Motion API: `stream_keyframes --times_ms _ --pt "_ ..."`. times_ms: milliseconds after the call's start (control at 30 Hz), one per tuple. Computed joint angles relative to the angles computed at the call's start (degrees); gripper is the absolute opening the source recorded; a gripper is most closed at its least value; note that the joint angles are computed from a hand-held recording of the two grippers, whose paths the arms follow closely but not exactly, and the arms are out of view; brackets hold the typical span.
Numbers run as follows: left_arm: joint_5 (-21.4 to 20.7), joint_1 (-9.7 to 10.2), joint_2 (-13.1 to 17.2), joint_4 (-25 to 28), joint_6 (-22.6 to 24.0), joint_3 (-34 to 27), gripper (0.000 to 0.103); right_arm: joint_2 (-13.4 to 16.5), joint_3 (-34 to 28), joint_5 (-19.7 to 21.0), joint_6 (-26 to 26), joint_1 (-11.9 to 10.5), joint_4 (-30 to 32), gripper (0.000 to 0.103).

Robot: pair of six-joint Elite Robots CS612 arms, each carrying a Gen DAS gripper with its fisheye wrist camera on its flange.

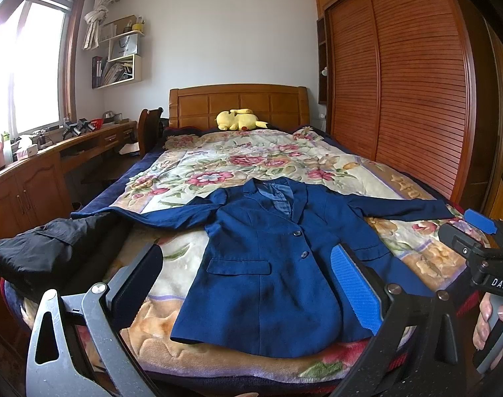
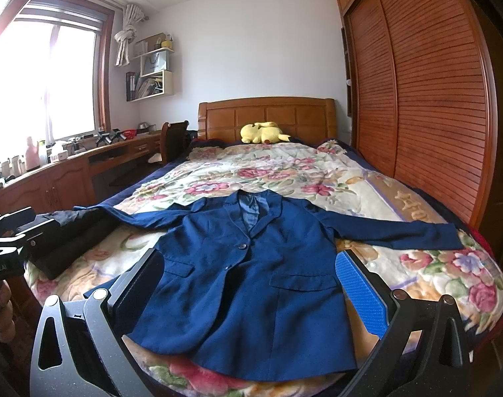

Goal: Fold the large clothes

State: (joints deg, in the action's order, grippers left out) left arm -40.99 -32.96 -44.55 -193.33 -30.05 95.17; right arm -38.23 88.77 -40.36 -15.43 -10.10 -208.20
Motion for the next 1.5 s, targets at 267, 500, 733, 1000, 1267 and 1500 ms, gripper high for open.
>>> stream_keyframes --times_ms 267,500,733,1000,1267,1500 --pt "0.06 -0.02 0.03 -0.08 -0.01 0.0 0.102 0.0 -0.03 0.1 0.06 -0.03 -0.03 0.103" --pt "0.0 0.01 0.04 -0.24 0.02 0.03 0.102 -0.02 -0.15 0.48 0.22 -0.08 0.25 0.103" --pt "0.01 0.01 0.07 -0.34 0.06 0.04 0.102 -0.04 -0.15 0.62 0.16 -0.18 0.16 0.103" --pt "0.09 -0.13 -0.33 0.29 -0.19 0.08 0.102 -0.12 -0.02 0.82 0.01 -0.22 0.56 0.103" --pt "0.12 -0.14 -0.24 0.35 -0.21 -0.07 0.102 -0.12 0.03 0.74 -0.02 -0.17 0.53 0.103" --pt "0.03 -0.08 -0.16 0.32 -0.25 -0.12 0.102 -0.09 0.07 0.86 -0.14 -0.15 0.46 0.103"
